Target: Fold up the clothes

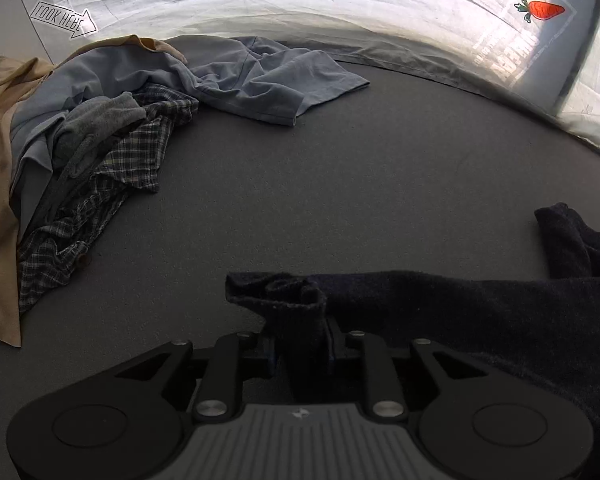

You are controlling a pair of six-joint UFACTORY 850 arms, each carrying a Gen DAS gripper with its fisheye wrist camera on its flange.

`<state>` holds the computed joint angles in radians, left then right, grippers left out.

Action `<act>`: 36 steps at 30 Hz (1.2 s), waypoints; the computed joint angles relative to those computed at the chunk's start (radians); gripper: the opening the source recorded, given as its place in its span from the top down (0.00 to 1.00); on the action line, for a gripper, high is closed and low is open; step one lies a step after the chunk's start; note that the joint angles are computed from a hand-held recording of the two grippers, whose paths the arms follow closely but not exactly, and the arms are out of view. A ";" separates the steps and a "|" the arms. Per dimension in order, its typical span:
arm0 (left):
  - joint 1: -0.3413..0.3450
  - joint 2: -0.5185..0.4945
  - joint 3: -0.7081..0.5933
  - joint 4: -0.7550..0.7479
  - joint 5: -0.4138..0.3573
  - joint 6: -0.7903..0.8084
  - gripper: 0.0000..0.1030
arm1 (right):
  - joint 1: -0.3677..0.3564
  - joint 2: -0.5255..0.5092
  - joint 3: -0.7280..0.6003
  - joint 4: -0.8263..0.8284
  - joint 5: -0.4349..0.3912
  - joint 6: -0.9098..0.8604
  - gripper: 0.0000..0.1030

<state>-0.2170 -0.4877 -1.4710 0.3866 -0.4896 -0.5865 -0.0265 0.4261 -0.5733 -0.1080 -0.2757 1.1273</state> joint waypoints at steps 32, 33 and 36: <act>-0.174 0.422 0.414 -0.273 -0.003 0.045 0.42 | -0.271 -0.002 0.032 0.913 -0.129 -1.111 0.40; -0.196 0.430 0.417 -0.303 -0.008 0.079 0.42 | -0.278 -0.005 0.035 0.941 -0.144 -1.150 0.40; -0.266 0.448 0.432 -0.363 -0.020 0.164 0.39 | -0.280 -0.015 0.038 1.034 -0.187 -1.280 0.40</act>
